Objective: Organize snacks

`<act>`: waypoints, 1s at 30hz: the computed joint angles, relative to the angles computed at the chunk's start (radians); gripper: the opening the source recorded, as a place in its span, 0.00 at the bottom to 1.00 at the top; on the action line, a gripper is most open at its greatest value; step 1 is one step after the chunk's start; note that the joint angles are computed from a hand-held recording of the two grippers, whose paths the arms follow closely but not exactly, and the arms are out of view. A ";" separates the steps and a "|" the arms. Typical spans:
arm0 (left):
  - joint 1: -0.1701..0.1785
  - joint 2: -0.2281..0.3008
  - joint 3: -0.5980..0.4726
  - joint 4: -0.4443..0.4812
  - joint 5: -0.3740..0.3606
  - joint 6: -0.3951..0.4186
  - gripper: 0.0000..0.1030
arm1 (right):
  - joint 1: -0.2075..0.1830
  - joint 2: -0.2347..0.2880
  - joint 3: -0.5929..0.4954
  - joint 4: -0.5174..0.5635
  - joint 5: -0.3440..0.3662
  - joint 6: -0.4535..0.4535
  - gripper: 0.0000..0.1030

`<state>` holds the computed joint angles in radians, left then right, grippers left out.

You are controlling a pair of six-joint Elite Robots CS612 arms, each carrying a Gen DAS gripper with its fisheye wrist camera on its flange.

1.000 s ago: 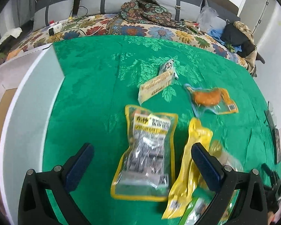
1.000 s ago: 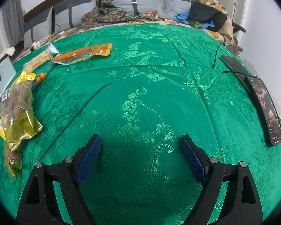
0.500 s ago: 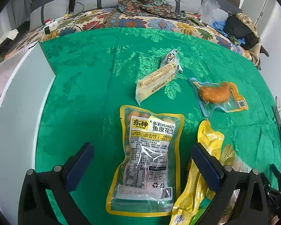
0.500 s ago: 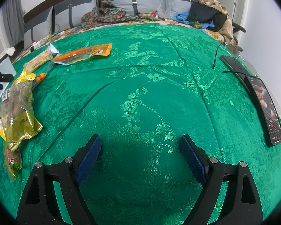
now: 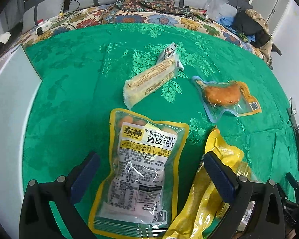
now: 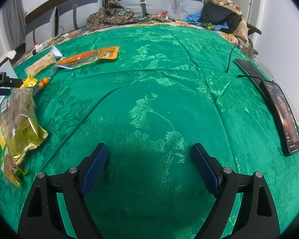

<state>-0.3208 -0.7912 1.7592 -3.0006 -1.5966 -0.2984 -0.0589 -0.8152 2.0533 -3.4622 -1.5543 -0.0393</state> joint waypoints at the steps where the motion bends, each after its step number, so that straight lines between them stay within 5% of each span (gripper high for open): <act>1: 0.001 0.000 -0.002 0.008 -0.006 0.003 0.99 | 0.000 0.000 0.001 0.000 0.000 0.000 0.86; 16: 0.019 -0.015 0.001 0.032 -0.033 0.064 0.99 | 0.000 0.000 0.000 0.000 0.000 0.000 0.86; 26: -0.013 0.006 -0.022 0.098 0.073 0.136 1.00 | 0.000 0.000 -0.001 0.001 0.000 0.000 0.86; 28: -0.004 0.008 -0.022 0.124 0.076 0.113 0.93 | -0.001 0.000 0.000 0.000 0.001 0.000 0.86; 30: 0.002 0.006 -0.004 0.091 0.078 0.108 0.71 | -0.001 0.001 -0.001 0.001 0.001 0.000 0.86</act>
